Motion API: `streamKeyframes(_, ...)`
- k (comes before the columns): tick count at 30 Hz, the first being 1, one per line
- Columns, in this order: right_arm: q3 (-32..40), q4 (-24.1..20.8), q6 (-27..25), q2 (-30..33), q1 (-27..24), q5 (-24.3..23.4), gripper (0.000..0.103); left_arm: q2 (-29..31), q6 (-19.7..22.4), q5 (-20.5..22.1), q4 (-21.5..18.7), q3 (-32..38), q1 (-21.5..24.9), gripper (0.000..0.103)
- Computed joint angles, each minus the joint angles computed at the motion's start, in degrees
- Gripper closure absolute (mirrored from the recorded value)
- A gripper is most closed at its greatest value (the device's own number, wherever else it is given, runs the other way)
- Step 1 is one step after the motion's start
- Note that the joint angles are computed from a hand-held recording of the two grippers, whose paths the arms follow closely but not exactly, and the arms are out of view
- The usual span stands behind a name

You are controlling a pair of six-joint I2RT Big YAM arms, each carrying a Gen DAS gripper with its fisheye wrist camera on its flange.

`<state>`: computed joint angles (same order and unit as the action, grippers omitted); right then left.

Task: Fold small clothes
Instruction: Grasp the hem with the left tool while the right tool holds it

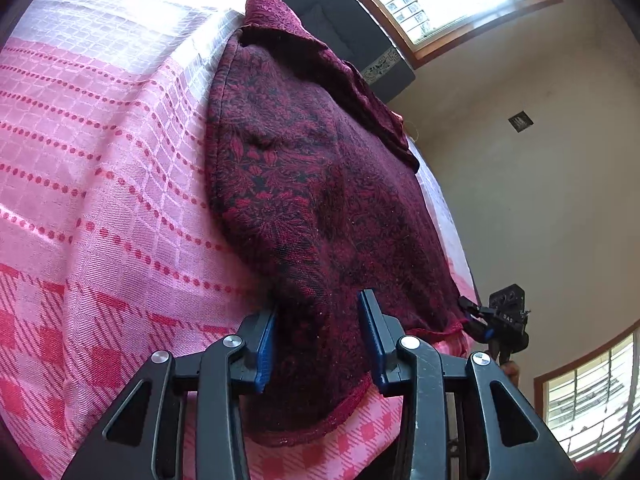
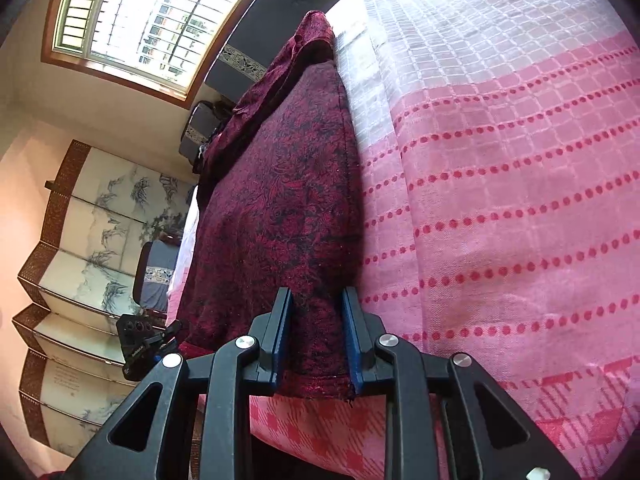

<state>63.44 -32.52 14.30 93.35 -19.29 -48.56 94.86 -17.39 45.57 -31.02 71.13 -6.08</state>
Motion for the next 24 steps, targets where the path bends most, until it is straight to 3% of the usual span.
streamKeyframes(4, 0.48, -1.06, -2.10, 0.72, -0.69, -0.81, 0.086, 0.30, 4.22, 1.39, -2.86, 0.80, -0.12, 0.060)
streamKeyframes(7, 0.32, -1.09, -2.26, 0.58, -0.66, -0.50, 0.086, 0.83, 3.46, 1.96, -2.84, 1.55, -0.35, 0.058)
streamKeyframes(12, -1.14, 0.32, -2.11, -0.09, -0.12, -0.19, 0.095, 0.81, 4.03, 0.65, -2.06, 1.99, -1.42, 0.054)
streamKeyframes(14, -2.11, 1.46, -1.93, -0.95, -0.40, 0.34, 0.096, 1.05, 3.38, 0.19, -2.50, 2.40, -1.54, 0.060)
streamKeyframes(16, -3.05, 3.07, -0.48, -1.17, -1.52, -1.33, 0.097, 1.84, 4.79, -1.14, -5.02, 3.44, -1.72, 0.090)
streamKeyframes(21, -3.72, 3.48, -1.47, -1.30, -2.64, -2.02, 0.096, 2.08, 5.24, 0.46, -4.61, 3.13, -0.98, 0.091)
streamKeyframes(23, -3.35, 3.42, -1.12, -1.13, -2.33, -2.43, 0.089, 2.65, 4.19, 1.62, -4.93, 3.57, -0.56, 0.089)
streamKeyframes(24, -3.04, 3.70, -0.02, -0.70, -2.41, -4.03, 0.088, 3.05, 3.20, 2.62, -5.11, 3.79, -0.27, 0.083)
